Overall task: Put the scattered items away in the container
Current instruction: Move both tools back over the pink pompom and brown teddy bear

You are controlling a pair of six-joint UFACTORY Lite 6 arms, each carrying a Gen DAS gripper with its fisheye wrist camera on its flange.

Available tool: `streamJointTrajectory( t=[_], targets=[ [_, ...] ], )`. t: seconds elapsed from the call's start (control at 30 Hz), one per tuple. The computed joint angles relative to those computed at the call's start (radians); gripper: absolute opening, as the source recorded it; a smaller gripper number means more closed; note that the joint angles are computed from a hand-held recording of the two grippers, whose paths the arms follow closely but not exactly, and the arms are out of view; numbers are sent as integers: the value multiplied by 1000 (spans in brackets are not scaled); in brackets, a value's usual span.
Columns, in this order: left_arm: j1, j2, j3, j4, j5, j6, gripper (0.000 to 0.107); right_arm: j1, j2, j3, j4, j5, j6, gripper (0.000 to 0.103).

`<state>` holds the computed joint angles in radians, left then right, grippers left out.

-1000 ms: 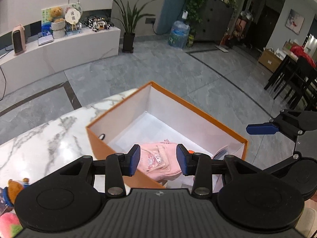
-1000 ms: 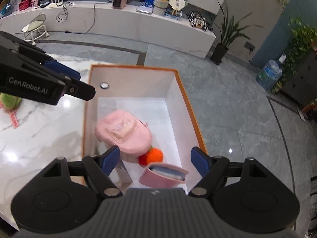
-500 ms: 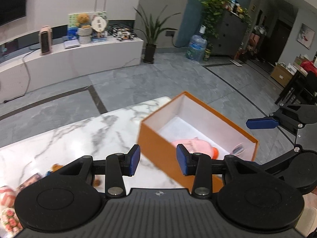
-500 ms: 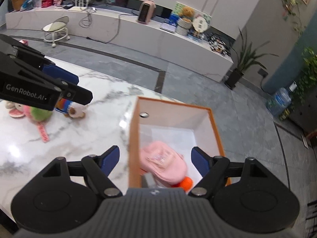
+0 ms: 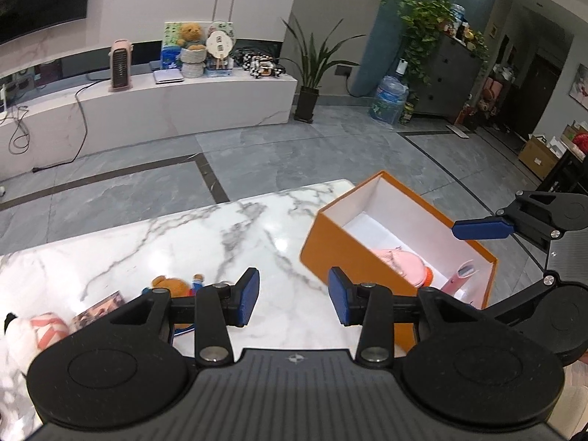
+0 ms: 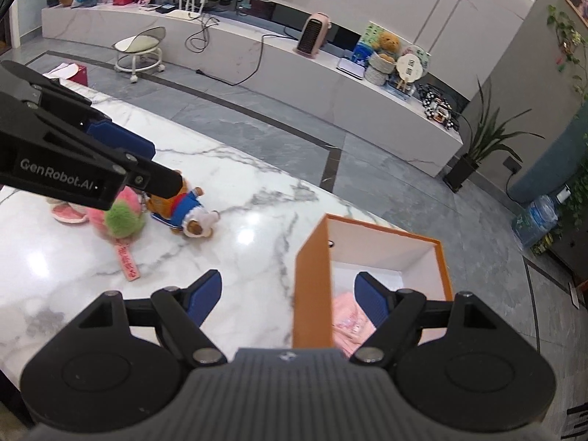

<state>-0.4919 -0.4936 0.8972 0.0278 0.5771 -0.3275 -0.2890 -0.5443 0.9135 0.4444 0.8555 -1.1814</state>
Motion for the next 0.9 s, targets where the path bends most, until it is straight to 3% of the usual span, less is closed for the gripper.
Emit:
streamJointTrajectory(
  t=[0.2,0.47,0.9],
  targets=[
    [124,-102,-102,-138,17,164,49,163,-24,-31,-114,-57,172,81],
    [396,-197,-245,-417,72,531,50,366,8,-57,-274,-136,405,81],
    [783,-161,-385,-711,153,1012,50,556,182,-49,-449,-272,651,82]
  ],
)
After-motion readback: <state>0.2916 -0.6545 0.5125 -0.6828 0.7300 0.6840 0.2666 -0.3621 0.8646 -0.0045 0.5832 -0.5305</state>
